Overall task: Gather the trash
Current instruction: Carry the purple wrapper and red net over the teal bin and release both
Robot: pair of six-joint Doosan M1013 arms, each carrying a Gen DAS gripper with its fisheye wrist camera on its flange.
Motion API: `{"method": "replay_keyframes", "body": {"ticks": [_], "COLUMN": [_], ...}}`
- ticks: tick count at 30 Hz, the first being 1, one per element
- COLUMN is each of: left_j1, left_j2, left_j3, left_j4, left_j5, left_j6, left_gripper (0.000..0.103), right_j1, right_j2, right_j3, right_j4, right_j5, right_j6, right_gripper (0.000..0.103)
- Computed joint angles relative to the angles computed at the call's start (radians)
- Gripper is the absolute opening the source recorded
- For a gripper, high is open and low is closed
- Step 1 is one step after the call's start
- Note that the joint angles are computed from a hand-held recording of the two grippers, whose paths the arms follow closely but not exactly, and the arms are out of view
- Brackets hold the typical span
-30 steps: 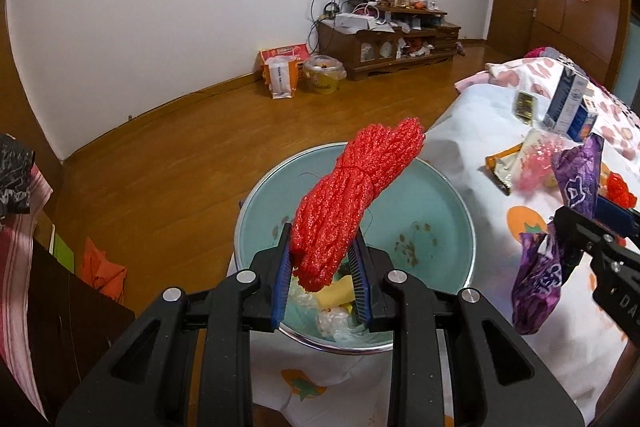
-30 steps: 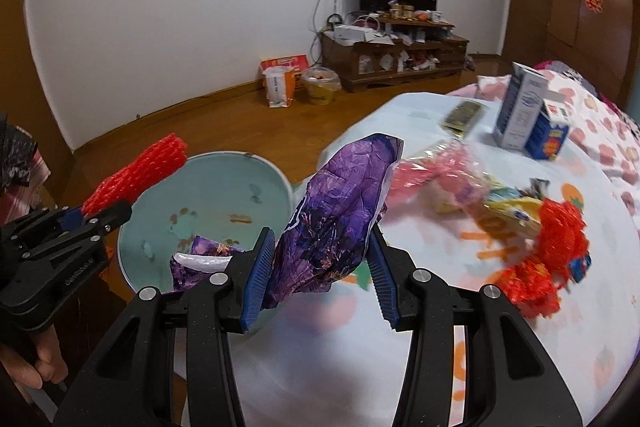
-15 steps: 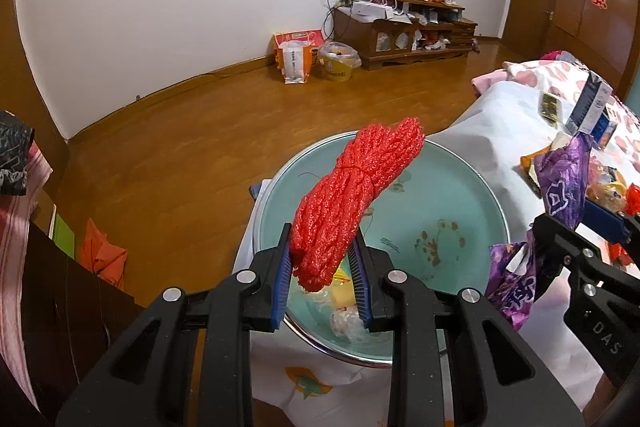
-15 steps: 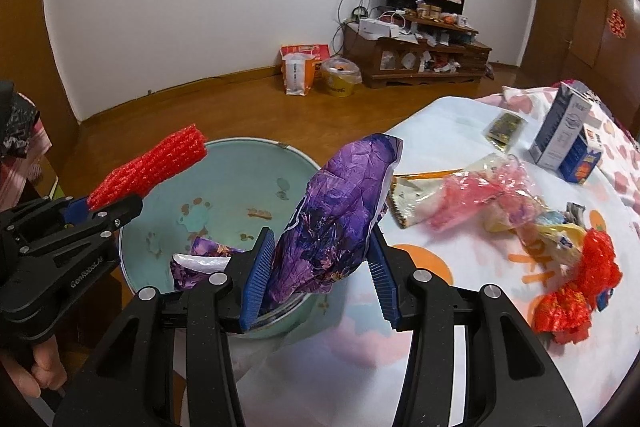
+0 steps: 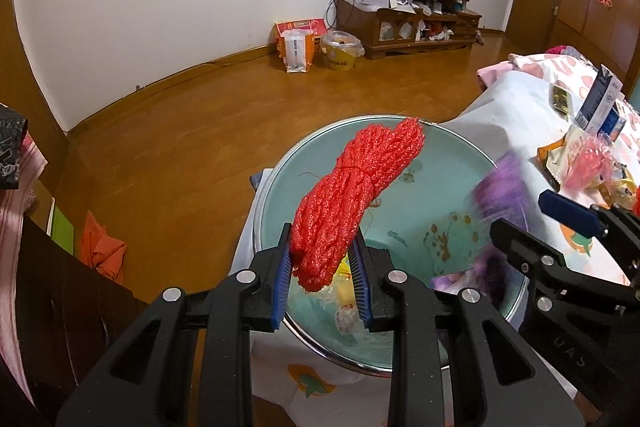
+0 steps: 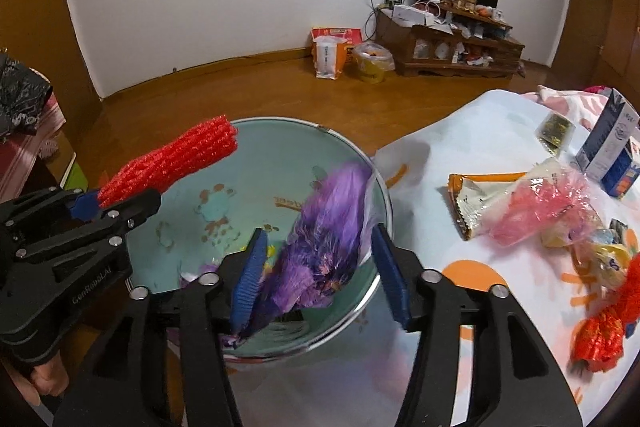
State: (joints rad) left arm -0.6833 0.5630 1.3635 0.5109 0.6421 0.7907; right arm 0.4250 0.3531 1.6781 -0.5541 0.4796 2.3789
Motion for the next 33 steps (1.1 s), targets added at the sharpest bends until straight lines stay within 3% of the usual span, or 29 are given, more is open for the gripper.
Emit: {"method": "replay_keyframes", "body": {"ticks": [17, 22, 30, 33], "left_j1": [-0.004, -0.012, -0.027, -0.036], "left_j2": [0.004, 0.001, -0.022, -0.027], "left_j3": [0.001, 0.0, 0.016, 0.019], "left_j4": [-0.009, 0.041, 0.111, 0.132], "left_j5": [0.004, 0.021, 0.022, 0.025], "left_j6": [0.034, -0.006, -0.07, -0.089], "left_gripper": [0.032, 0.053, 0.063, 0.073], "right_j1": [-0.003, -0.002, 0.0, -0.001], "right_j2": [-0.03, -0.049, -0.082, -0.096], "right_j3": [0.024, 0.041, 0.071, 0.083], "right_j4": [-0.068, -0.104, -0.166, -0.185], "right_j5": [0.039, 0.042, 0.042, 0.046], "right_j6": [0.132, 0.182, 0.275, 0.31], "right_gripper": [0.068, 0.068, 0.07, 0.071]}}
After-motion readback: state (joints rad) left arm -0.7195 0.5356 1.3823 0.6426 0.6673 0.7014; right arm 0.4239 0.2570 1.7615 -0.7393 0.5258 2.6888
